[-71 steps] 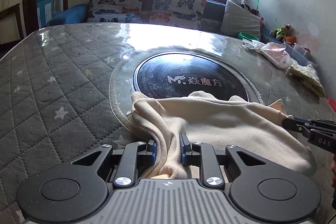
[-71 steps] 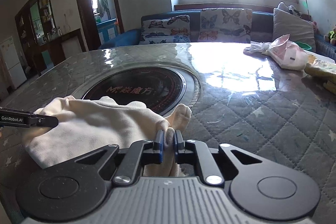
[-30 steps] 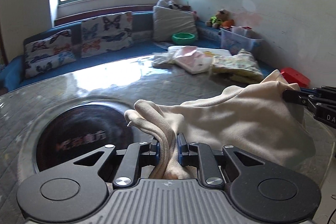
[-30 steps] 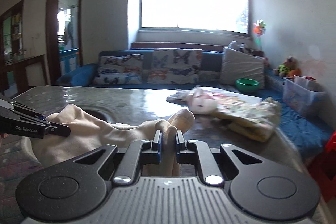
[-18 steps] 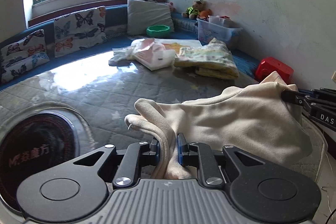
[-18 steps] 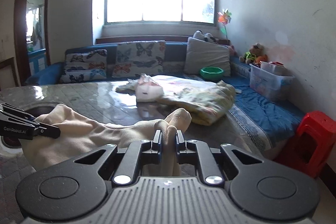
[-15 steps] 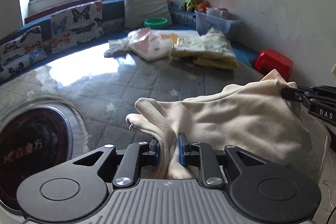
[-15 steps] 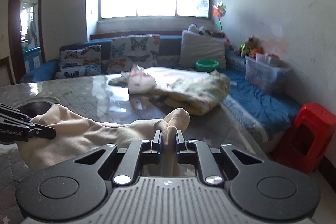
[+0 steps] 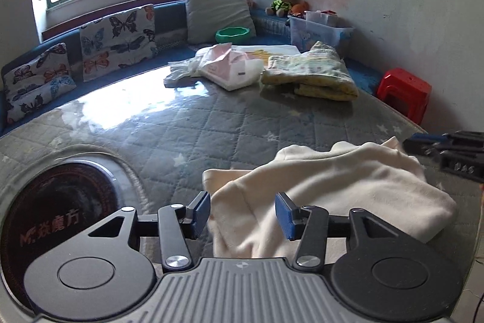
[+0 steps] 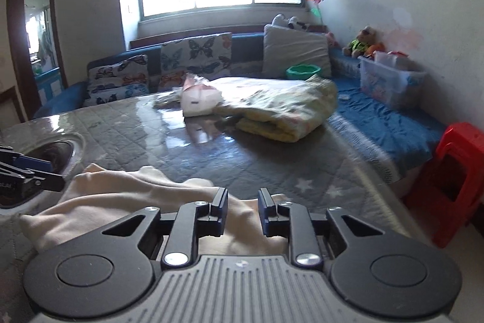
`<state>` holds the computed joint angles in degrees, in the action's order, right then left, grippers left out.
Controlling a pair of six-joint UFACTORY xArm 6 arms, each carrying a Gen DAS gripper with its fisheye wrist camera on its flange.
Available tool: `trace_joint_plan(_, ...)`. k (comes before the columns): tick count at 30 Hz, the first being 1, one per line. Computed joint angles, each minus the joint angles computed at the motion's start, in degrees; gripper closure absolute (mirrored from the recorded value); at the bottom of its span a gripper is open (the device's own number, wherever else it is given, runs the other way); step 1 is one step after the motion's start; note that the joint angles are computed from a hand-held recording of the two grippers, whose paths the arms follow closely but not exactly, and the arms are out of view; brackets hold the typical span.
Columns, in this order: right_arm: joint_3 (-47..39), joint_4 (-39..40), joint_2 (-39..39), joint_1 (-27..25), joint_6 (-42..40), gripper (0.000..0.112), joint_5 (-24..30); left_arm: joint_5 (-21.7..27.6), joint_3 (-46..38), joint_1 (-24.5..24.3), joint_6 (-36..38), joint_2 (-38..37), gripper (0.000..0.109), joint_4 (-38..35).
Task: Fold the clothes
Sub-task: 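Lift and carry the folded sweatshirt off the disc with both grippers, then lower the sweatshirt onto the quilted table and open both grippers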
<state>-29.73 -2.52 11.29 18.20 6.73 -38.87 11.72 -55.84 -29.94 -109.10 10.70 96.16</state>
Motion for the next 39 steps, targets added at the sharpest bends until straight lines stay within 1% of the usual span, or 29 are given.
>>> trace_joint_plan(4, -4.0, -4.1, 3.6, 0.6, 3.8, 0.082, 2.0, -3.3, -4.7, 0.9, -1.1, 4.4, 0.063, 2.2)
trace_joint_plan(7, -6.6, -3.9, 6.1, 1.7, 4.6, 0.078, 2.7, -4.2, -8.1, 1.1, -0.1, 7.6, 0.063, 3.0)
trace_joint_plan(9, -8.1, -4.1, 7.4, 2.0, 5.5, 0.075, 3.5, -4.3, -9.8, 1.2, 2.9, 9.7, 0.063, 0.8)
trace_joint_plan(12, -9.5, -2.2, 8.7, 2.9, 4.4, 0.071, 4.0, -4.3, -11.9, 1.5, 7.0, 12.3, 0.063, -2.7)
trace_joint_plan(15, -10.3, -2.0, 9.8, 3.1, 4.6, 0.065, 3.8, -3.5, -13.4, 1.6, 9.0, 14.3, 0.063, -4.9)
trace_joint_plan(18, -10.7, -0.5, 10.4, 3.8, 3.2, 0.058, 3.3, -3.7, -14.5, 2.0, 5.7, 15.3, 0.060, -2.4)
trace_joint_plan(20, -11.0, 1.8, 10.6, 4.8, 0.3, 0.056, 3.7, -3.8, -14.9, 2.1, 5.8, 15.5, 0.060, -2.7)
trace_joint_plan(23, -11.2, 4.7, 10.0, 6.0, -2.7, 0.055, 4.4, -4.7, -15.0, 2.7, 5.1, 15.3, 0.061, -2.3)
trace_joint_plan(26, -10.0, 4.2, 8.6, 6.2, -2.8, 0.053, 4.0, -4.5, -14.0, 2.7, 3.9, 14.1, 0.061, -1.6)
trace_joint_plan(30, -6.9, 3.0, 6.0, 6.3, -2.7, 0.053, 2.9, -4.7, -11.7, 2.0, -4.4, 10.8, 0.060, 7.9)
trace_joint_plan(35, 0.4, -0.1, 0.8, 5.6, -0.9, 0.053, 0.0, -5.3, -7.9, -0.4, -17.4, 6.4, 0.061, 22.1)
trace_joint_plan(39, 6.0, -1.5, -2.7, 4.9, 0.1, 0.052, -1.8, -5.4, -4.8, -2.1, -24.1, 4.0, 0.061, 28.2)
